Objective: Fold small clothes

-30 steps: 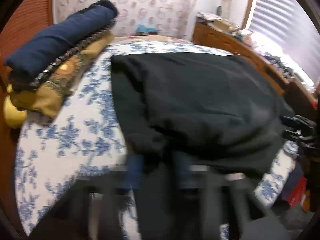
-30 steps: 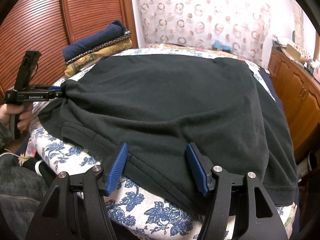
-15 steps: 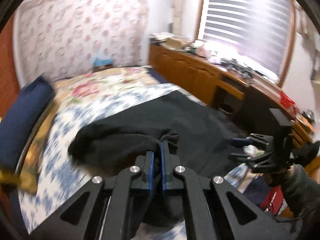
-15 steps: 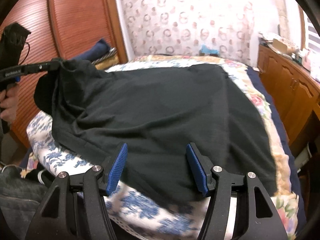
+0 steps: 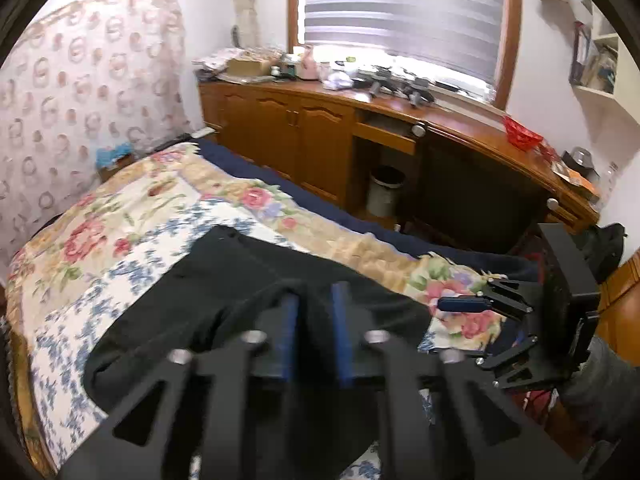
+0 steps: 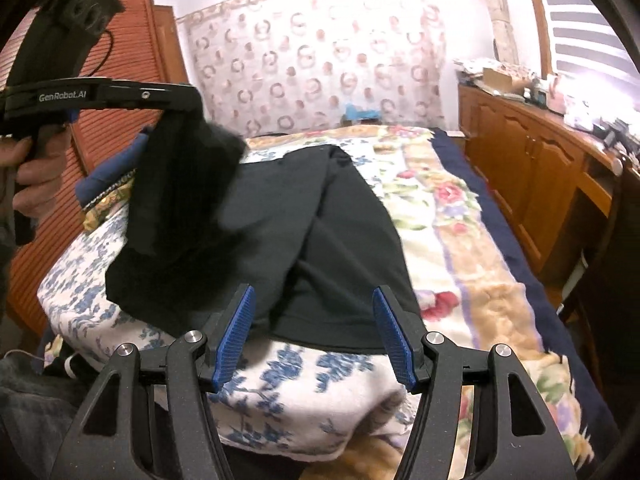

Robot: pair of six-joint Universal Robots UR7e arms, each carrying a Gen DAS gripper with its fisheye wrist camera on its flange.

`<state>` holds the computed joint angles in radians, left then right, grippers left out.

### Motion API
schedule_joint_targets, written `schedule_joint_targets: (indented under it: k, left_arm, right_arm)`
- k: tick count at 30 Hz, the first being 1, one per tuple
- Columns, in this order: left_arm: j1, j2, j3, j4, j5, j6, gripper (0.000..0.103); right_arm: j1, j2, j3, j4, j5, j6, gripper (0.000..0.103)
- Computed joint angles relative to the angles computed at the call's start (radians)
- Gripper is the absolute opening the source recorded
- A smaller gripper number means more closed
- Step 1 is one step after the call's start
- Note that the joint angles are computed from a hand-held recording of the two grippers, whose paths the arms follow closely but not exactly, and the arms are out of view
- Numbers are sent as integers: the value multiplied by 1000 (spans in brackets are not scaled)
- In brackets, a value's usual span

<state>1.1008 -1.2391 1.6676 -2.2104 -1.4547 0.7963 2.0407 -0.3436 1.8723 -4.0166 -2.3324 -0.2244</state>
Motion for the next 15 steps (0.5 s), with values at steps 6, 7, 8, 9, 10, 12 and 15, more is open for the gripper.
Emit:
schedule_joint_targets:
  k: [6, 7, 8, 9, 10, 12, 15]
  left_arm:
    - [6, -9, 13, -44, 18, 23, 50]
    - [13, -10, 7, -43, 19, 21, 53]
    - [20, -10, 1, -44, 20, 20, 58]
    - [29, -13, -8, -41, 18, 21, 60]
    - [39, -16, -17, -36, 14, 22, 60]
    - [57, -20, -33, -43, 5, 22, 60]
    - [84, -31, -51, -53, -2, 28, 61]
  right_arm:
    - [-9, -2, 0, 9, 12, 1, 63]
    - [-9, 0, -9, 20, 14, 0, 63]
    - [-9, 0, -14, 26, 16, -2, 63]
    - [-10, 1, -21, 32, 21, -6, 63]
    - [-10, 3, -29, 40, 25, -9, 63]
    - [-6, 8, -56, 65, 33, -18, 63]
    - [-1, 13, -102, 107, 49, -36, 63]
